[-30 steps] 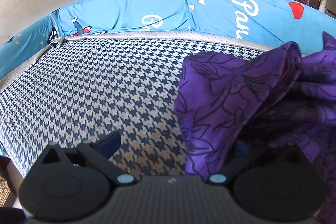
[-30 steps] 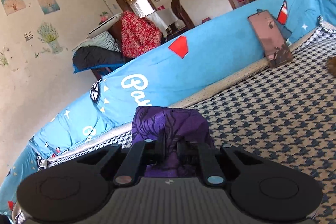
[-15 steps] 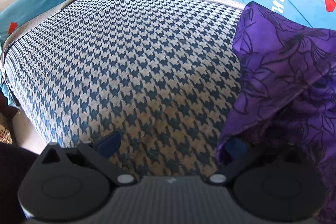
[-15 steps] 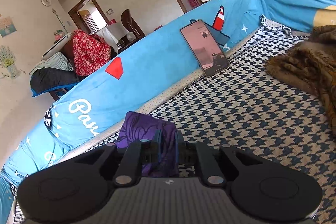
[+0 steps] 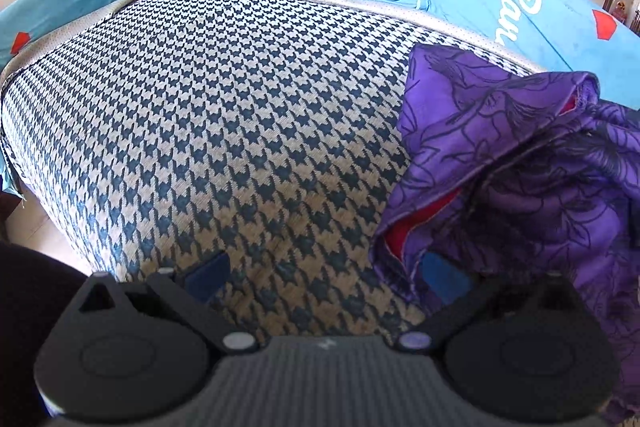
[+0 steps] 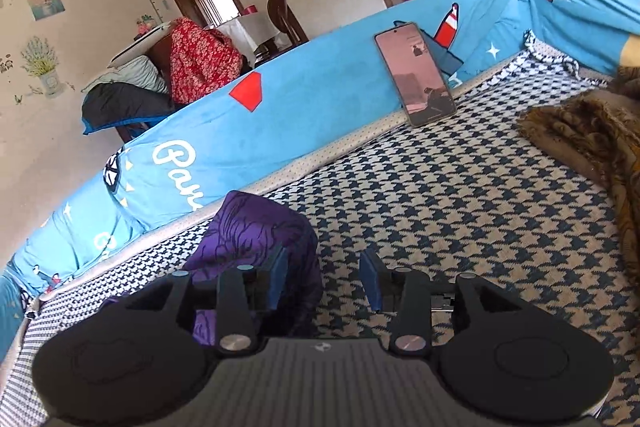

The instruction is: Fold clothes

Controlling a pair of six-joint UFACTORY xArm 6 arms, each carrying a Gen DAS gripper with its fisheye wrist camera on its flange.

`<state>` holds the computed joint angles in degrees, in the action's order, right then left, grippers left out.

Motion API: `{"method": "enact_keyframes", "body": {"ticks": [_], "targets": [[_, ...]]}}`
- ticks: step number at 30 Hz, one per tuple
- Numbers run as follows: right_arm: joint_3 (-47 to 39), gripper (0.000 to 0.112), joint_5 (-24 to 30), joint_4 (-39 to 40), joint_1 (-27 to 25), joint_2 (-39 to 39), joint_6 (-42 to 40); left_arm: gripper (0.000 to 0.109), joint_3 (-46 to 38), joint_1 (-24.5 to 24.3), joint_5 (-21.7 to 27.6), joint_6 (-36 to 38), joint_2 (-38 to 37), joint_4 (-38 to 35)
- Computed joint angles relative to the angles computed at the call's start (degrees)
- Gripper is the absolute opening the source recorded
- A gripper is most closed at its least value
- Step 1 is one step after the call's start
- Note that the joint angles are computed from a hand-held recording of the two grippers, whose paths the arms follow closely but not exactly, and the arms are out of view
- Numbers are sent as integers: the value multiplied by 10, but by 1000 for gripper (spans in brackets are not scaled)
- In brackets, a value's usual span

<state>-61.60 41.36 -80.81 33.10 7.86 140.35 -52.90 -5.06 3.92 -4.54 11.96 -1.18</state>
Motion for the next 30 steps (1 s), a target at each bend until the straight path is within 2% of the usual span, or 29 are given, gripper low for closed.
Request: {"method": "enact_keyframes", "body": {"ticks": [2,5,8,10,14,16,18,20,23,24,25,26,27,28,29,30], "targets": [[11,55,-14,-14,-2,-7,31,103,0,-9,4,41,-5,-52],[19,65,-13,-29,2,-14,52,103,-3,-24,6,107,-11,-123],[26,69,-26,-42,3,-19,63,103,-4,-43,2,183,-16,-198],[35,70,-45,-74,1,-27,105,103,-6,-55,-10,224,-14,-225],[38,78,-70,-153,0,-30,179,103,-22,-62,-23,210,14,-184],[24,82,-103,-178,-7,-17,181,103,-43,-55,-8,144,35,-116],[-2,86,-151,-192,-18,7,160,103,-65,-50,7,81,58,-50],[-27,86,-166,-167,-18,34,116,103,-80,-46,20,29,74,6],[-66,86,-177,-100,-17,77,24,103,-86,-47,35,45,87,-11],[-78,85,-176,-76,-15,92,-4,103,-86,-47,38,54,90,-19],[-90,75,-176,-53,-14,105,-31,103,-81,-47,32,53,89,-12],[-101,53,-178,-33,-14,117,-56,103,-76,-46,26,51,87,-5],[-112,43,-180,-13,-14,130,-82,103,-73,-46,21,51,86,0],[-122,24,-177,9,-13,140,-106,103,-72,-46,25,58,84,-10],[-129,13,-166,30,-9,147,-127,103,-71,-46,28,66,82,-20],[-133,13,-151,43,-5,150,-138,103,-71,-46,31,72,80,-29]]}}
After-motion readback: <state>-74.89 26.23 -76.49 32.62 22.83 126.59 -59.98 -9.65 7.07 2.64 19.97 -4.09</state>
